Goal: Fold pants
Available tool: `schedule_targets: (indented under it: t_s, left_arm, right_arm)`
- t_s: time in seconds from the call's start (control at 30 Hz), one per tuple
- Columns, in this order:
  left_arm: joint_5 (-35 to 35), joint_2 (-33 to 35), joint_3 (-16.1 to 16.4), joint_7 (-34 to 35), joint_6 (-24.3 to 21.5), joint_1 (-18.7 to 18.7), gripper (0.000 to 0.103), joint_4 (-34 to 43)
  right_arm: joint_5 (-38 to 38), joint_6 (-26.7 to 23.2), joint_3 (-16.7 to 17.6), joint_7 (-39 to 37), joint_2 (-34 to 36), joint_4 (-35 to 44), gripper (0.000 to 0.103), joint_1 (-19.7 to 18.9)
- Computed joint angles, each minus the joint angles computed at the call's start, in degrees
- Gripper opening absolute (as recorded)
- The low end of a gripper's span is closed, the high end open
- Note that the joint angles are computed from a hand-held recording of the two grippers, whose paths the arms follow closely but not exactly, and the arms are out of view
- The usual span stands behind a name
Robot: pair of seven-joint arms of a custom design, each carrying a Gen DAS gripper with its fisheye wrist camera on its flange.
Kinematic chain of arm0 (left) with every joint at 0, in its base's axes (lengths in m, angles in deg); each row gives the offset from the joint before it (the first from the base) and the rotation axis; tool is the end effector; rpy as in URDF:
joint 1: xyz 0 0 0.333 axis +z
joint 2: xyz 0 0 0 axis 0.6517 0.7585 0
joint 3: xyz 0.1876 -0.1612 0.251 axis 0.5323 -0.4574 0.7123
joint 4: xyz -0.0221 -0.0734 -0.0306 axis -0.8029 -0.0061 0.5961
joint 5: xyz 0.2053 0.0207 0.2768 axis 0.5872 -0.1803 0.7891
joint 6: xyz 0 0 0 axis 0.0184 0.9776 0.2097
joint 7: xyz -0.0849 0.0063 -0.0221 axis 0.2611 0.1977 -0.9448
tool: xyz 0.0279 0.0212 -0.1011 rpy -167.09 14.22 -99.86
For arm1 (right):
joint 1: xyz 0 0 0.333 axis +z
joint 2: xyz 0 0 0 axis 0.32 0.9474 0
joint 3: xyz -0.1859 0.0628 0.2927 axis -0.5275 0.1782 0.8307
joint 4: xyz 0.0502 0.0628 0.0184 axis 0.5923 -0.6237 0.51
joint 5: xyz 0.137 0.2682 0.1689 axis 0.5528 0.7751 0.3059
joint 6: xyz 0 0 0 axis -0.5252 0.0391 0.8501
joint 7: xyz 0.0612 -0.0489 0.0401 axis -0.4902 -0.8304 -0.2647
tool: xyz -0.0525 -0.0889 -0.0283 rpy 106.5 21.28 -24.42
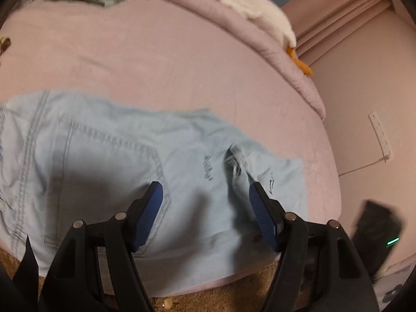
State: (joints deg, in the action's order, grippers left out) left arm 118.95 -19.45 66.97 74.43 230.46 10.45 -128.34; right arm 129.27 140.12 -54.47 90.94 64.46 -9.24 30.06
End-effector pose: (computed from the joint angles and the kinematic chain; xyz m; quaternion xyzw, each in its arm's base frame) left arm 0.5721 -0.2921 0.3998 -0.8365 0.4054 -0.3650 0.0524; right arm 0.6499 0.2403 0.4093 -0.8339 0.4200 0.0273 0.3569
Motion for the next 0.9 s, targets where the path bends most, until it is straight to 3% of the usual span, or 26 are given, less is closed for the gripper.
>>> schedule_targets:
  t_s: [0.07,0.1,0.13,0.17,0.2,0.23,0.3,0.4,0.47,0.5,0.53,0.57,0.6,0.67,0.77,0.83,0.9]
  left_arm:
    - [-0.96,0.62,-2.82,2.40,-1.13,1.99,0.068,0.63]
    - [-1.05,0.81,-3.23,3.06,-1.28,2.23,0.068,0.89]
    - [-1.40,1.31,-4.48,4.44,-1.46,3.07,0.068,1.53]
    - [-2.17,1.77,-5.91,5.78,-1.92,4.03,0.068,2.21]
    - [-2.95,2.06,-6.87,6.67,-1.83,4.70,0.068,2.61]
    - [-4.16,2.80,-8.87,8.21,-0.77,6.27,0.068,3.25]
    - [-6.33,4.41,-12.88,12.30,1.25,9.50,0.068,4.58]
    - [-8.67,7.84,-18.58,18.58,0.26,12.83,0.067,8.77]
    - [-11.91,11.59,-24.34,24.61,-1.90,15.83,0.053,12.70]
    - [-14.05,13.43,-25.64,27.28,-4.35,15.75,0.051,15.16]
    - [-12.17,13.99,-24.94,26.07,-6.19,14.85,0.046,16.76]
    - [-8.91,14.19,-22.24,24.40,-9.49,12.17,0.025,19.14]
    - [-9.67,14.40,-21.53,25.45,-11.00,11.23,0.011,20.12]
    - [-14.40,14.08,-20.02,26.14,-11.67,9.73,0.010,20.04]
    - [-12.28,10.68,-13.15,23.25,-12.73,4.59,0.010,17.62]
    - [-12.08,10.27,-13.68,24.06,-13.87,5.19,0.011,17.48]
    - [-13.82,11.49,-16.75,27.41,-16.93,7.32,0.014,19.20]
  right_arm:
    - [-7.74,1.95,-3.68,5.74,2.10,-0.10,0.016,4.68]
    - [-7.60,4.00,-2.85,4.31,1.94,-1.32,0.017,4.29]
    - [-5.90,3.66,-0.60,1.58,1.32,-1.83,0.027,2.08]
    - [-4.99,1.15,0.18,1.34,1.09,-1.13,0.035,0.69]
    - [-3.59,-0.69,0.57,1.54,0.32,-1.11,0.051,-0.51]
    - [-2.06,-0.78,0.76,0.93,-0.55,-1.90,0.057,-1.28]
    - [2.50,1.41,1.52,-2.92,-3.03,-4.86,0.057,-3.06]
    - [6.63,5.89,-0.20,-3.97,-5.26,-7.24,0.057,-3.62]
    - [6.13,11.43,-2.87,0.55,-5.13,-8.00,0.057,-2.47]
    - [5.44,13.52,-3.70,3.08,-4.81,-8.43,0.057,-1.90]
    - [4.77,14.55,-4.20,4.95,-5.02,-9.40,0.057,-1.99]
    - [3.38,15.08,-5.17,7.80,-4.70,-9.69,0.057,-1.89]
    - [2.49,15.53,-5.21,9.29,-4.43,-9.81,0.057,-2.07]
    - [0.99,16.10,-5.12,11.57,-4.18,-10.61,0.057,-2.90]
    - [2.01,14.44,-2.70,11.47,-4.08,-10.12,0.057,-5.84]
    - [3.99,15.13,-1.17,8.39,-4.88,-10.80,0.057,-7.13]
    - [1.40,16.14,-2.90,10.35,-4.69,-10.66,0.057,-5.11]
